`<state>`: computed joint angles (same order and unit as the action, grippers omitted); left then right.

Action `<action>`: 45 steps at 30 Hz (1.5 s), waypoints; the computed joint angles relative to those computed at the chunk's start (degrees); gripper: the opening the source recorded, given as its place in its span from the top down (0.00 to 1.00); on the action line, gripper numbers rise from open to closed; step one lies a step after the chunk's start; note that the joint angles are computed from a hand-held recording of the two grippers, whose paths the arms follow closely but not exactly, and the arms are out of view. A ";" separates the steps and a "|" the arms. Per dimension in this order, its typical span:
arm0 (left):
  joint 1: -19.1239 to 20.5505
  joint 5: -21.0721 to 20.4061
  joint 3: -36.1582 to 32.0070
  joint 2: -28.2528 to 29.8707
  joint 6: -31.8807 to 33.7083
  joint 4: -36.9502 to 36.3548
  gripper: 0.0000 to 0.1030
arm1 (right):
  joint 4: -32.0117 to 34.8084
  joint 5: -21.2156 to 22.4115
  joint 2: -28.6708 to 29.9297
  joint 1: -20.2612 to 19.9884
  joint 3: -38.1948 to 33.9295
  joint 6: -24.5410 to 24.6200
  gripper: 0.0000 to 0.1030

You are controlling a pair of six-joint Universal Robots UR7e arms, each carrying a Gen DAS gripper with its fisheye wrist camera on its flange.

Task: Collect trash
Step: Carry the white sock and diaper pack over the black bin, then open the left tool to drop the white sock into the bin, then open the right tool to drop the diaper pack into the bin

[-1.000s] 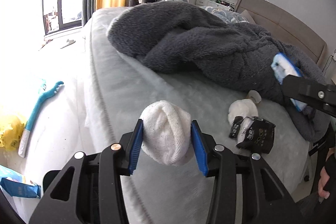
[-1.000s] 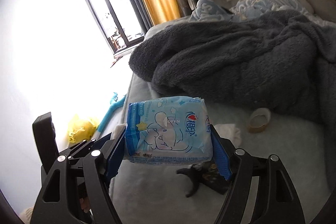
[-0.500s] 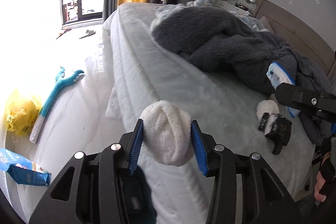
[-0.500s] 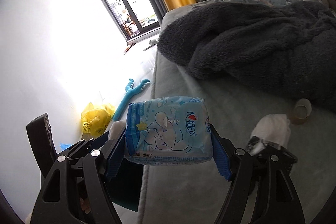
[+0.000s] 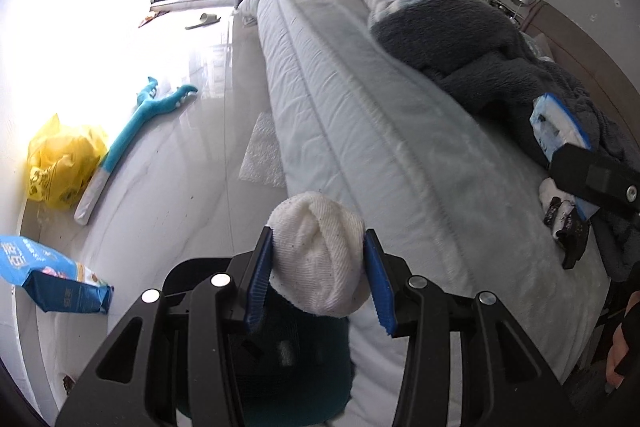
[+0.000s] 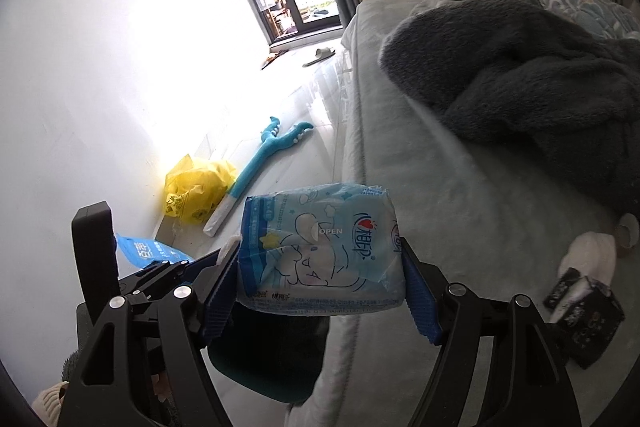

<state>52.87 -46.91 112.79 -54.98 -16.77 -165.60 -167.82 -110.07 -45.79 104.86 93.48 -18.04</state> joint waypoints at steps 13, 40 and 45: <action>6.88 -5.65 1.54 -5.38 -9.01 13.02 0.53 | 4.62 0.97 6.06 1.80 -4.47 0.96 0.28; 7.48 1.05 11.33 -18.69 -6.81 8.25 0.22 | 14.05 -7.24 17.93 2.06 -12.98 2.68 0.28; 6.20 2.58 13.44 -20.54 -3.93 2.79 0.22 | 16.09 -8.93 19.96 1.35 -14.01 4.11 0.28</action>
<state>59.06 -44.33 126.24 -75.52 -20.69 -162.81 -151.73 -119.00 -25.83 106.21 79.47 -13.93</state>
